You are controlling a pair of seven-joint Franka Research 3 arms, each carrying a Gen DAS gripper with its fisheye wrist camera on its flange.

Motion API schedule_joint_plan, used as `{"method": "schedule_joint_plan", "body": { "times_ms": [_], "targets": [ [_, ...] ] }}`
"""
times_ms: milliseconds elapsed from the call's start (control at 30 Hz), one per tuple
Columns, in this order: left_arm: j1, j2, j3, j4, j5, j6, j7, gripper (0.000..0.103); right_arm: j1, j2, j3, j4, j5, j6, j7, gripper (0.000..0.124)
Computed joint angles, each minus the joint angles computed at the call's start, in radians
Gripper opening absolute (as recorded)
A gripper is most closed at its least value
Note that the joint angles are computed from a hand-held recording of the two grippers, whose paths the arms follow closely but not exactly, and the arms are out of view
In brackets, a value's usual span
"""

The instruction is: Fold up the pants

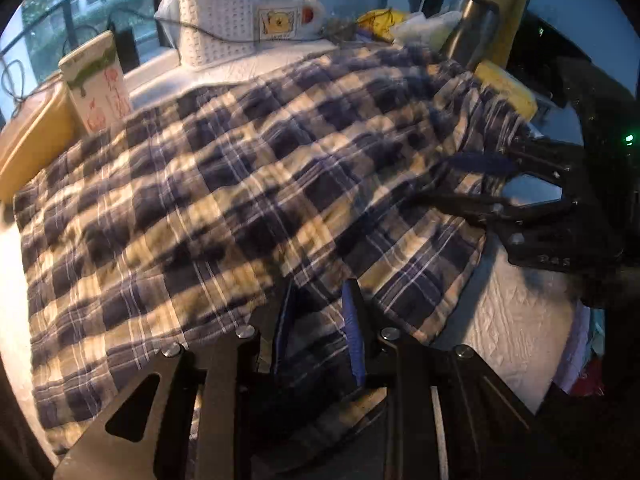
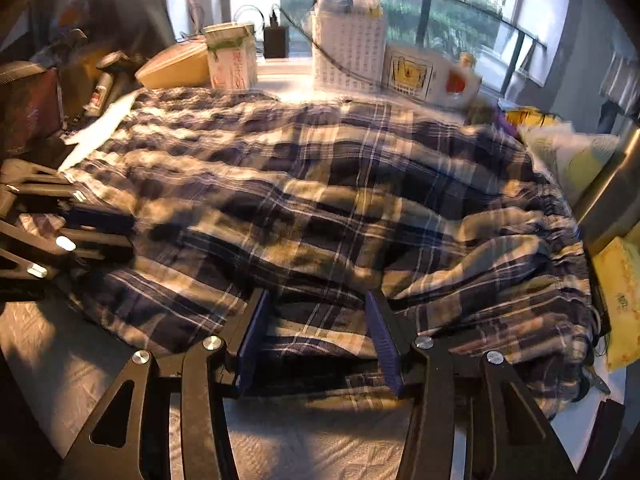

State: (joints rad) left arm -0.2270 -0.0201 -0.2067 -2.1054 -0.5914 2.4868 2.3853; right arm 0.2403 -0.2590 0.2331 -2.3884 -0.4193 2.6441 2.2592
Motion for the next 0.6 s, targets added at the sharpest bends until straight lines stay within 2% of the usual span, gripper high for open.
{"method": "schedule_joint_plan", "body": {
  "times_ms": [200,300,367,500,600],
  "targets": [
    [0.012,-0.045,0.025,-0.032,0.012,-0.058,0.0,0.031,0.022,-0.082,-0.004,-0.069,0.072,-0.024,-0.08,0.052],
    [0.02,-0.053,0.036,-0.015,0.059,-0.095,-0.025,0.031,0.064,-0.127,-0.045,-0.089,0.196,-0.062,-0.181,0.052],
    [0.026,-0.042,0.041,0.009,0.07,-0.09,-0.026,0.031,0.07,-0.155,-0.066,-0.084,0.256,-0.083,-0.253,0.052],
    [0.041,0.038,0.033,0.116,0.106,-0.046,-0.038,0.031,-0.044,-0.196,-0.025,-0.058,0.183,-0.048,-0.243,0.052],
    [0.053,0.14,0.012,0.245,0.144,-0.048,-0.064,0.031,-0.117,-0.133,-0.022,0.028,0.116,-0.011,-0.269,0.052]
  ]
}}
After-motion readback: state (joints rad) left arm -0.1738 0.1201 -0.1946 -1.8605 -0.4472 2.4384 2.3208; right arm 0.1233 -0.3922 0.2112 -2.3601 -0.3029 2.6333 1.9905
